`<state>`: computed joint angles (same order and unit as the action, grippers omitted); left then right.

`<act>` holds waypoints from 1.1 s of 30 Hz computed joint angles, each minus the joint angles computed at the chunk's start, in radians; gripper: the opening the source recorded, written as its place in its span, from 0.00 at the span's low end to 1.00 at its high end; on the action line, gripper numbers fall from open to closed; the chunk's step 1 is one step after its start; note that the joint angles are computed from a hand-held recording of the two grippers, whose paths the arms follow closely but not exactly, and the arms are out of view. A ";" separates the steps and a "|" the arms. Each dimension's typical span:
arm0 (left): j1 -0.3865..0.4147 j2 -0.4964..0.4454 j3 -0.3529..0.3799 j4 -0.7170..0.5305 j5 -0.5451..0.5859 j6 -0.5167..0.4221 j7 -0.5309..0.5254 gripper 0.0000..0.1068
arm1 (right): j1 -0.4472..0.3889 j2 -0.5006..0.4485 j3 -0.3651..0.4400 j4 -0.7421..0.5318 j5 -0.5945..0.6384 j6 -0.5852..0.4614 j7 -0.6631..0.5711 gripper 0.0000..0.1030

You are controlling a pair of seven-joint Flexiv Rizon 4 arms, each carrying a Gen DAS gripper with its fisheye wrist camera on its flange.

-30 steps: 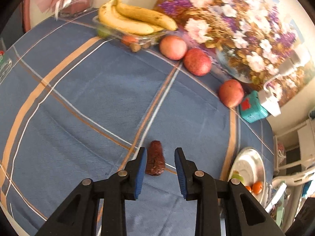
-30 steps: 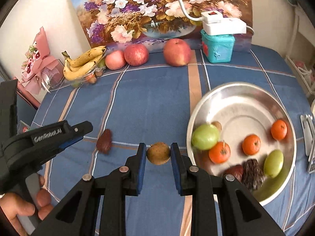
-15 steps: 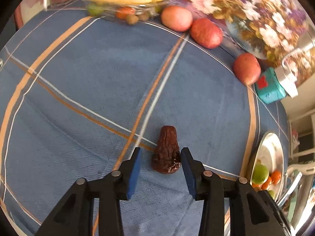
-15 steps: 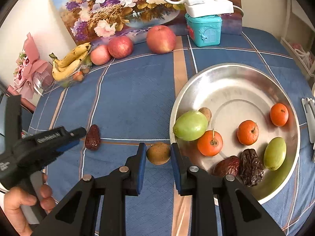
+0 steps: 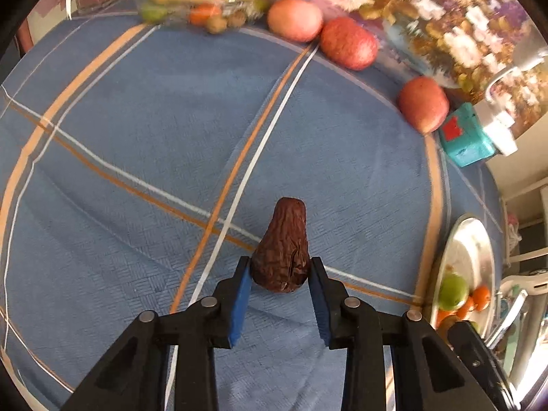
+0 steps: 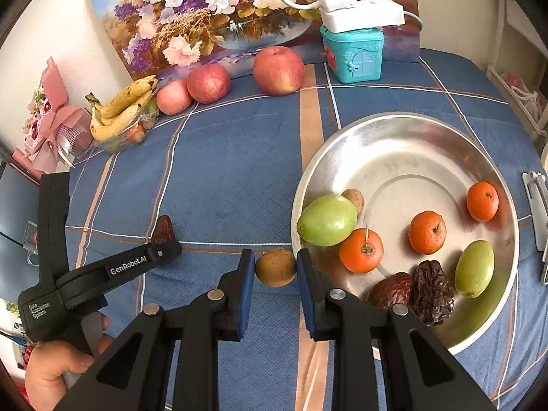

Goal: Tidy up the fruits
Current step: 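Carry the date and kiwi over the plate and open both tools to drop them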

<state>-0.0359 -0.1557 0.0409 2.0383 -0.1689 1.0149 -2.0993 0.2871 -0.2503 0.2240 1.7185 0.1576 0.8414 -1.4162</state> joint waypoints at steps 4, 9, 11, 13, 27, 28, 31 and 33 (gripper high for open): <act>-0.007 0.029 -0.006 -0.002 0.004 0.030 0.015 0.33 | -0.005 0.002 -0.001 -0.003 0.008 -0.001 -0.003 0.25; -0.025 0.050 -0.027 -0.017 -0.012 0.051 0.056 0.33 | -0.014 0.009 -0.010 -0.003 0.010 0.002 0.008 0.25; -0.037 0.049 -0.039 -0.031 -0.018 0.058 0.072 0.33 | -0.016 0.011 -0.014 -0.002 0.006 0.002 0.016 0.25; -0.048 0.036 -0.053 -0.054 -0.037 0.062 0.103 0.33 | -0.021 0.011 -0.019 -0.002 0.002 0.001 0.024 0.25; -0.142 -0.071 -0.144 -0.165 -0.228 0.025 0.357 0.35 | -0.097 0.009 -0.089 0.012 -0.076 -0.029 0.216 0.26; -0.147 -0.077 -0.142 -0.173 -0.223 0.019 0.356 0.35 | -0.104 0.011 -0.090 0.015 -0.077 -0.026 0.220 0.26; -0.150 -0.080 -0.136 -0.178 -0.224 0.012 0.366 0.39 | -0.116 0.012 -0.085 0.016 -0.068 -0.022 0.220 0.26; -0.155 -0.085 -0.128 -0.185 -0.212 0.013 0.347 0.44 | -0.119 0.012 -0.083 0.019 -0.066 -0.016 0.222 0.26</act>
